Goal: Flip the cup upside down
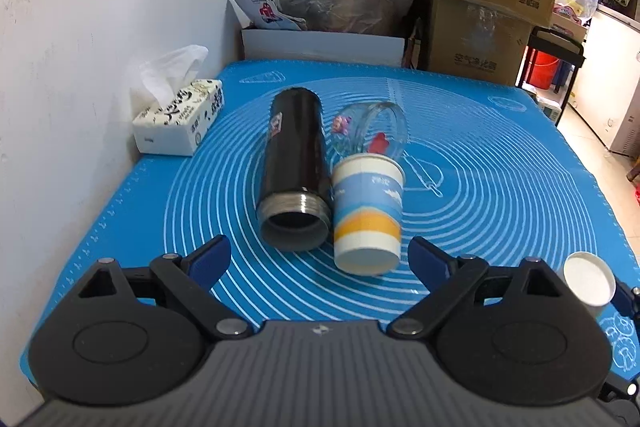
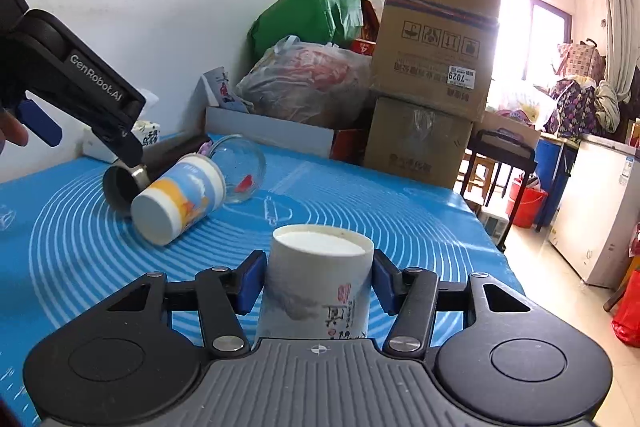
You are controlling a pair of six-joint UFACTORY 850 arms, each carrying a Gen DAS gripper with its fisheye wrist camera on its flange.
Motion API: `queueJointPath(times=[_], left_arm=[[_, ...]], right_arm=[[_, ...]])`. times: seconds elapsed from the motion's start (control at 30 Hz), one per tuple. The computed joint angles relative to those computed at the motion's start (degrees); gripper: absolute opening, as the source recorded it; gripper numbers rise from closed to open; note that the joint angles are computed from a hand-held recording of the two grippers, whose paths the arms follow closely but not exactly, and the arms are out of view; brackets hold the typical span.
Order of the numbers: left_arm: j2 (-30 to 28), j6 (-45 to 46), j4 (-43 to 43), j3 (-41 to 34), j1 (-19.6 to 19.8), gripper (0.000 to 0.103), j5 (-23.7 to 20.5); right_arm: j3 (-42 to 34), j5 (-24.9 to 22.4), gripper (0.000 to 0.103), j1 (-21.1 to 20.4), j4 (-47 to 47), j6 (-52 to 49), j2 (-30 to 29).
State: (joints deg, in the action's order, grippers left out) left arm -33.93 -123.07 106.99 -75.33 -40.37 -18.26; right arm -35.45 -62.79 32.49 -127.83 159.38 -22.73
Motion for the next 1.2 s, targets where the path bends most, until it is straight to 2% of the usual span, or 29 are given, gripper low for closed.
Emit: queueJointPath(times=[0.13, 0.2, 0.33, 0.4, 0.57, 0.7, 0.9, 1.1, 1.2], left_arm=[[0.6, -1.2, 1.23, 1.42, -0.66, 0.095, 0.08], [0.87, -2.71, 2.67, 2.09, -0.98, 0.095, 0.1], [1.1, -4.6, 4.27, 2.81, -1.57, 0.095, 0.12], [1.29, -6.25, 5.75, 3.23, -1.79, 0.095, 0.22], [3.04, -14.54, 13.5, 6.13, -2.77, 0.095, -0.78], [5.2, -20.45, 19.65, 9.79, -4.35, 0.095, -2.9], [8.69, -25.08, 23.37, 15.23, -6.81, 0.095, -5.87], [12.49, -27.17, 25.61, 20.46, -8.81, 0.095, -8.25], [14.5, -28.7, 27.35, 23.53, -9.85, 0.095, -10.6]], right_arm=[[1.08, 1.51, 0.052, 0.27, 0.44, 0.54, 1.33], [1.52, 2.18, 0.057, 0.36, 0.65, 0.37, 1.89], [2.13, 4.05, 0.076, 0.28, 0.19, 0.17, 3.01], [2.59, 3.85, 0.078, 0.68, 0.26, 0.18, 3.44], [5.07, 6.56, 0.094, 0.98, 0.2, 1.13, 7.29], [8.28, 9.05, 0.096, 2.4, 3.42, 1.23, 12.03], [12.58, 13.13, 0.096, 4.48, 8.47, 2.47, 18.03], [16.03, 14.27, 0.096, 6.97, 12.29, 3.78, 22.29], [17.26, 13.24, 0.096, 8.88, 13.89, 3.63, 23.85]])
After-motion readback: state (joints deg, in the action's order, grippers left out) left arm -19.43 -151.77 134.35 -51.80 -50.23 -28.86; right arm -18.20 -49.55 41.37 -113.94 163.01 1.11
